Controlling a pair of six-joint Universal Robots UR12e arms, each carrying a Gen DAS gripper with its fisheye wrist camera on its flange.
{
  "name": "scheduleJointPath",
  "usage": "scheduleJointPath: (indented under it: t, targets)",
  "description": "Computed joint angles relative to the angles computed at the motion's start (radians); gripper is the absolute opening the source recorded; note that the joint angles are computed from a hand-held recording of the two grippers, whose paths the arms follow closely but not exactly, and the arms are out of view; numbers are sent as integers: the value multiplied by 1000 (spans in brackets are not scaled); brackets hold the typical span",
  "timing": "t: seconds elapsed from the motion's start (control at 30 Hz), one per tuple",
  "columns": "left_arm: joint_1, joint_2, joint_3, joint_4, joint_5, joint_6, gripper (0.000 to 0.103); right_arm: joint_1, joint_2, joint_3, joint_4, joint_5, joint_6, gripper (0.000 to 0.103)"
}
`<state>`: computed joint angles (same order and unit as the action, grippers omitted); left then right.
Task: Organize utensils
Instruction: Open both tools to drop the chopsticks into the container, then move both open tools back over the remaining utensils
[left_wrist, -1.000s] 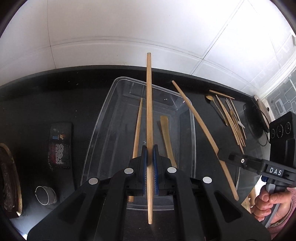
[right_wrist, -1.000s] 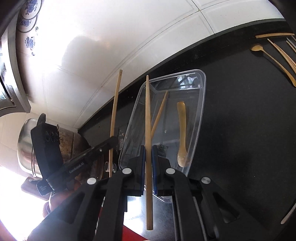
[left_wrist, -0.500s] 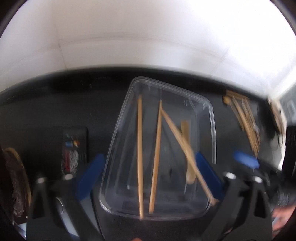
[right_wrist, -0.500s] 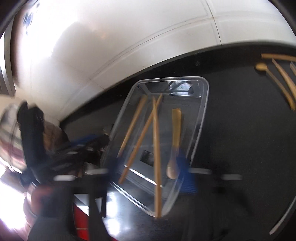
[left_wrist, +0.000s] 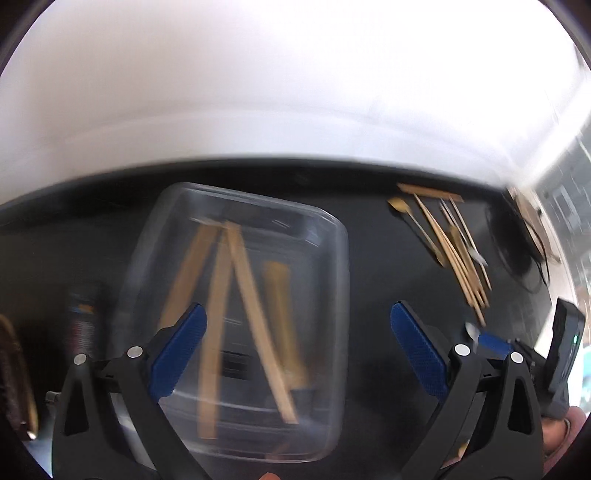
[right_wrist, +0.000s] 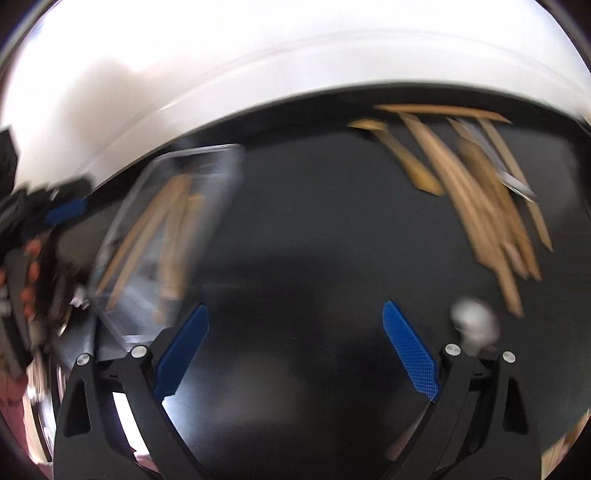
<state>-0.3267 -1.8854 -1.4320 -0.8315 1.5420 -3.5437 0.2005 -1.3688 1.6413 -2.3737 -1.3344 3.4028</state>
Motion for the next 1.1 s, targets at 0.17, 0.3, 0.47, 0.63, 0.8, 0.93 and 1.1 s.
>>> scheduleJointPath:
  t: [0.17, 0.3, 0.47, 0.63, 0.8, 0.93, 1.1]
  targets:
    - [-59, -98, 105, -72, -56, 8, 97, -72, -48, 71, -23, -61, 88, 93]
    - [-95, -172, 206, -125, -60, 2, 97, -129, -75, 110, -35, -76, 40, 93]
    - [-139, -288, 381, -209, 41, -29, 97, -165, -85, 131, -95, -213, -143, 93]
    - [-149, -385, 526, -321, 34, -158, 97, -195, -58, 133, -129, -223, -309, 94]
    - [-161, -467, 653, -421, 43, -243, 97, -227, -15, 115, -140, -165, -376, 94]
    - [-168, -540, 773, -519, 74, -315, 97, -225, 63, 44, -96, -147, -431, 96]
    - [-178, -666, 1015, -744, 187, -377, 97, -244, 140, -38, -96, -59, -451, 98]
